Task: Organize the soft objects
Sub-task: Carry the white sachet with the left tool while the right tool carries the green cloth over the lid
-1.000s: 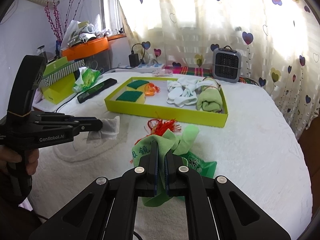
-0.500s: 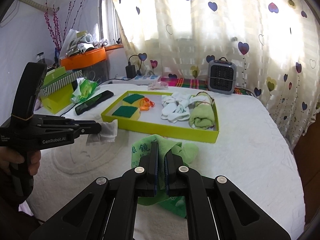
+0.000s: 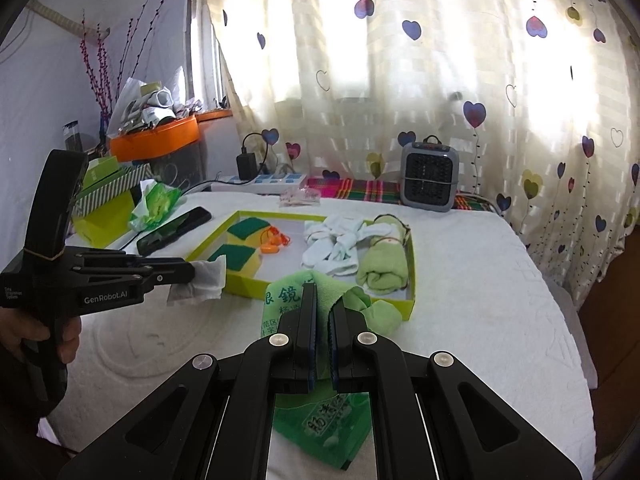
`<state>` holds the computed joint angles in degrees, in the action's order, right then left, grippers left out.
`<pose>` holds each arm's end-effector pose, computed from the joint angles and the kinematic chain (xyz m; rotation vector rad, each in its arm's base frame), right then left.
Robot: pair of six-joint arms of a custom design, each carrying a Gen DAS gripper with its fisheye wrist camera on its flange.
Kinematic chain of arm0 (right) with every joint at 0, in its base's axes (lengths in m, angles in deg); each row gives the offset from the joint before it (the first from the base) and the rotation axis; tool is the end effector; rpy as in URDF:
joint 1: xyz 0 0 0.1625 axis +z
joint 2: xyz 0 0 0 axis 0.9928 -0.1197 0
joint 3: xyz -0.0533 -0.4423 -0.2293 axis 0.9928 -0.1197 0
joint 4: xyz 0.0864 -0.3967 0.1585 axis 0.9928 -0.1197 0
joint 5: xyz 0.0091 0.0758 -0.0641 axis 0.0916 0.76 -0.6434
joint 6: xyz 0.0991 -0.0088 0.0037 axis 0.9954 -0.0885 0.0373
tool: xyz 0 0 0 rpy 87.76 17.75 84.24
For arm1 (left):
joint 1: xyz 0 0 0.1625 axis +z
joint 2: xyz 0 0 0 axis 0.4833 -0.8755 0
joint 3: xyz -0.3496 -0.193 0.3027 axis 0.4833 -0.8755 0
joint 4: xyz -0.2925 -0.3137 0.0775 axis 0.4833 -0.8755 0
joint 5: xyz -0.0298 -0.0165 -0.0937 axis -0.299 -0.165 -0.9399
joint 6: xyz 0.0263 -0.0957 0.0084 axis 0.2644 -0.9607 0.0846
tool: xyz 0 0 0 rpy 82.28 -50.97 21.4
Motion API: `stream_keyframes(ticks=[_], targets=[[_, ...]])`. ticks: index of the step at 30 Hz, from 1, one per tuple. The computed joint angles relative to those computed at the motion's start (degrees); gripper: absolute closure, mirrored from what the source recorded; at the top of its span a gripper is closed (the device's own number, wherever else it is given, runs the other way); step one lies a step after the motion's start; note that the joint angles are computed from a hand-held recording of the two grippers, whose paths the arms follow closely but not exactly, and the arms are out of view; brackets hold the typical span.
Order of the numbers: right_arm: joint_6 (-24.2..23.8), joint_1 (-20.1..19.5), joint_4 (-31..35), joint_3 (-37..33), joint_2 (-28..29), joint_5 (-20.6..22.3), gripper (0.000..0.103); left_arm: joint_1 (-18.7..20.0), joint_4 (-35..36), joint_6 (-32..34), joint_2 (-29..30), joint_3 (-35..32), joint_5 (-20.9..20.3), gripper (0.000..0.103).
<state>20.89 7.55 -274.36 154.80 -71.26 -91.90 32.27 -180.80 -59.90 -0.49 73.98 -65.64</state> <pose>0.1334 -0.6993 0.1622 0.9691 -2.3262 1.0620 -0.1726 -0.7192 0.0983 0.5487 2.3727 -0.9392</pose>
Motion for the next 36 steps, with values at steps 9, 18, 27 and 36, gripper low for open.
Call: stream_keyframes(ticks=[9,18,27,36], targets=[[0.10,0.18,2.02,-3.59,1.00,-0.05,0.098,0.82,2.24,0.66,1.14,-3.70,-0.81,0.092],[-0.98,0.64,4.71,-8.20,3.03,-1.60,0.098,1.68,5.65,1.09,2.58,-7.42,-1.48,0.092],[-2.27,1.17,7.97,-14.03,5.89,-4.39,0.098,2.41,9.08,1.13,4.39,-11.28,-1.73,0.092],[-2.68,1.52,11.12,-19.59,8.71,-6.07,0.098,3.04,12.34,1.52,6.28,-15.05,-1.55,0.092]])
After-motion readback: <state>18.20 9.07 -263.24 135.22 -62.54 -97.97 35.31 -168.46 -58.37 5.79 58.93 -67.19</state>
